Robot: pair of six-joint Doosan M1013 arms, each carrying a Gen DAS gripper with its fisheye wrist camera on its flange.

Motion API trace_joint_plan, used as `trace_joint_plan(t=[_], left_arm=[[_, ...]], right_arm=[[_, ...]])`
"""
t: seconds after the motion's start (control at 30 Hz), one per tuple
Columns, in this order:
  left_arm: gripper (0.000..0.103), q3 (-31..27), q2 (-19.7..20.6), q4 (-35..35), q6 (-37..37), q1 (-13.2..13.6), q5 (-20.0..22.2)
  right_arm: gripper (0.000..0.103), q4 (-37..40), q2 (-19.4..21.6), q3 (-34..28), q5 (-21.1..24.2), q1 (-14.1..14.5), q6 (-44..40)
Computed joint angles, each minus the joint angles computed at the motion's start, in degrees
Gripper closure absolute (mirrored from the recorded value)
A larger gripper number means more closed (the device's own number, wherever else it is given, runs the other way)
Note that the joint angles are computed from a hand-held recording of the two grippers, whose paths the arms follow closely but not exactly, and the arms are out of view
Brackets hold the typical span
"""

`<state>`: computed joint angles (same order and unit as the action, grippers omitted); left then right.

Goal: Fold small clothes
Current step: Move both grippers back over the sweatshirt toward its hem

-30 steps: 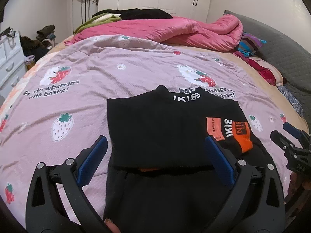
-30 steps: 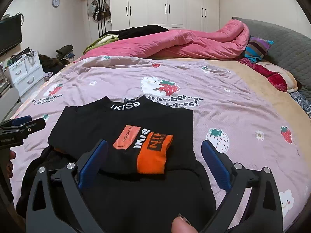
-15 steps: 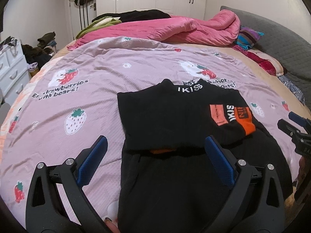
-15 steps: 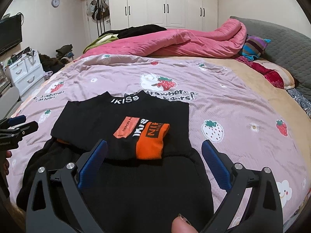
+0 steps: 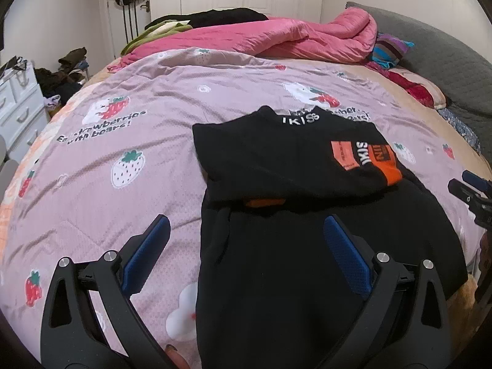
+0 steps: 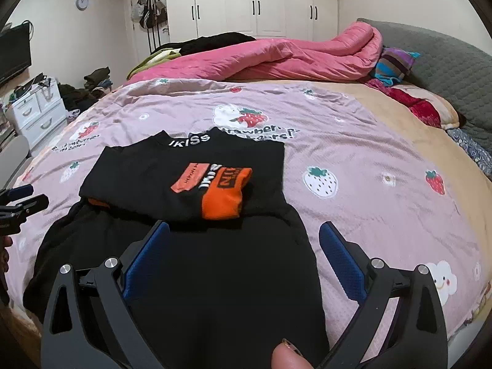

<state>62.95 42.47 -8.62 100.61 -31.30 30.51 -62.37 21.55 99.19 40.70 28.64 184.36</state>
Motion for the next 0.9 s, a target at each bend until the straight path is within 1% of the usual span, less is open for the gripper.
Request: trace_joint_plan(t=[0.7, 0.77, 0.9], left_arm=[[0.009, 4.9, -1.9, 2.1, 0.1, 0.2, -1.4], [0.009, 5.2, -2.1, 1.5, 0.2, 0.3, -1.3], [0.009, 5.6, -2.2, -2.8, 2.4, 1.1, 0.2]], right_arm=[[0.006, 1.2, -2.0, 4.1, 0.9, 0.9, 2.6], [0.006, 1.6, -2.2, 4.4, 0.9, 1.1, 2.2], [0.006, 2.5, -2.3, 5.0, 0.7, 1.4, 1.8]])
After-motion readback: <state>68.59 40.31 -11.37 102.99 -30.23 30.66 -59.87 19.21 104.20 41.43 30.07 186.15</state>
